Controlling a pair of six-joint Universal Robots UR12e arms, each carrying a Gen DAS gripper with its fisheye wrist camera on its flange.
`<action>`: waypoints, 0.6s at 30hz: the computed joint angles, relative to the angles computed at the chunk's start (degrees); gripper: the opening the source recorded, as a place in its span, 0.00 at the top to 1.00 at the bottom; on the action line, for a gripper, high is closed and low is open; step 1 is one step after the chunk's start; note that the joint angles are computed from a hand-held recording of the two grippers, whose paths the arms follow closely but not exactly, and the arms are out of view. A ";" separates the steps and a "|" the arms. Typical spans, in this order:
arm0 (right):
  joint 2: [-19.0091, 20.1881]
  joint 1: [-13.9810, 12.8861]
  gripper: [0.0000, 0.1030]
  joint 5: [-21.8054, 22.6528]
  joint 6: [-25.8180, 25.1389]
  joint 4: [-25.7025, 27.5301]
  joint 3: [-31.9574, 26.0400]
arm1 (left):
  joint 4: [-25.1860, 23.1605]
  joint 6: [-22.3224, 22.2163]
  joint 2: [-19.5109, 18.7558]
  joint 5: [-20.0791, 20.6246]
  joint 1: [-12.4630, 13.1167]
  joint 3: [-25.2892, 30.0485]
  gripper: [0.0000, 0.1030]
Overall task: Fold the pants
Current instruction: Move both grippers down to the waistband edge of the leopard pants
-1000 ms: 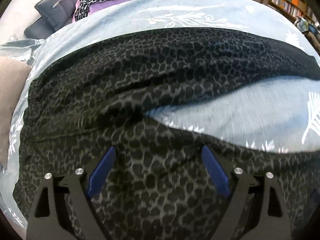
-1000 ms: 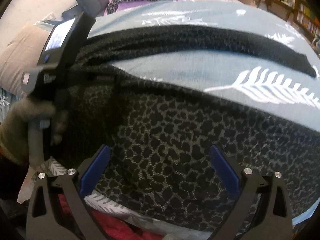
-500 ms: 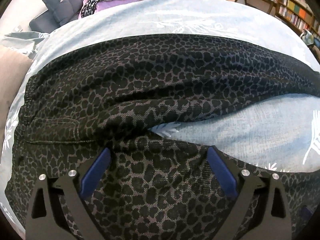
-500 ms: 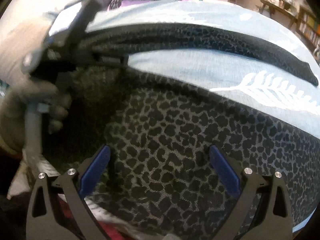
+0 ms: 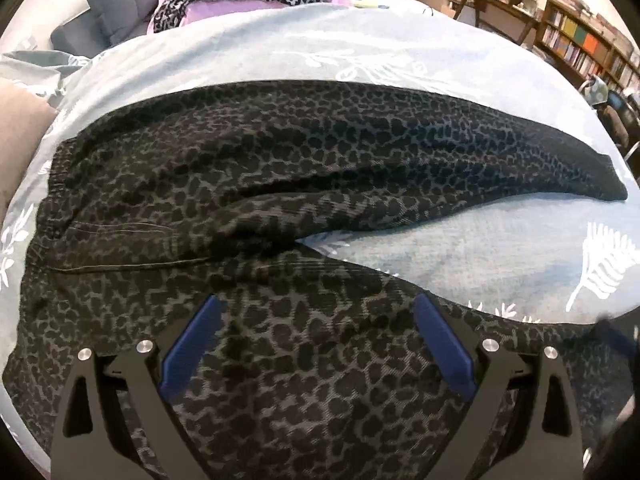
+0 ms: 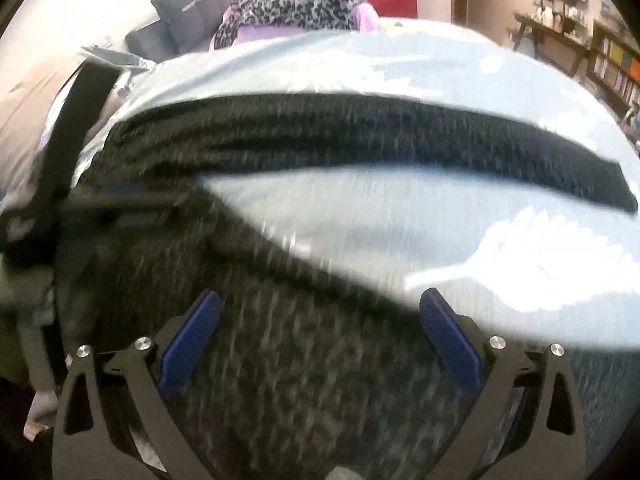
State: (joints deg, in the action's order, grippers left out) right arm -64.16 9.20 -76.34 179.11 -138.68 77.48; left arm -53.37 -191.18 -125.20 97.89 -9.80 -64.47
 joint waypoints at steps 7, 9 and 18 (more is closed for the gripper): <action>5.44 0.78 0.02 1.38 -5.45 1.22 -7.70 | 0.80 -1.03 1.64 0.29 1.18 -1.35 0.06; 6.61 1.20 0.03 0.82 -7.69 1.46 -9.39 | 0.38 -1.27 1.61 0.18 1.73 -1.05 0.06; 12.81 2.49 0.23 1.97 -16.53 6.82 -18.49 | -0.57 -3.88 2.50 0.20 2.61 -2.16 0.06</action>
State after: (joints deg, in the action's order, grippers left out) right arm -51.35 11.69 -74.37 162.59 -131.86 58.98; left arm -53.94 -195.06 -122.70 98.08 -7.19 -66.63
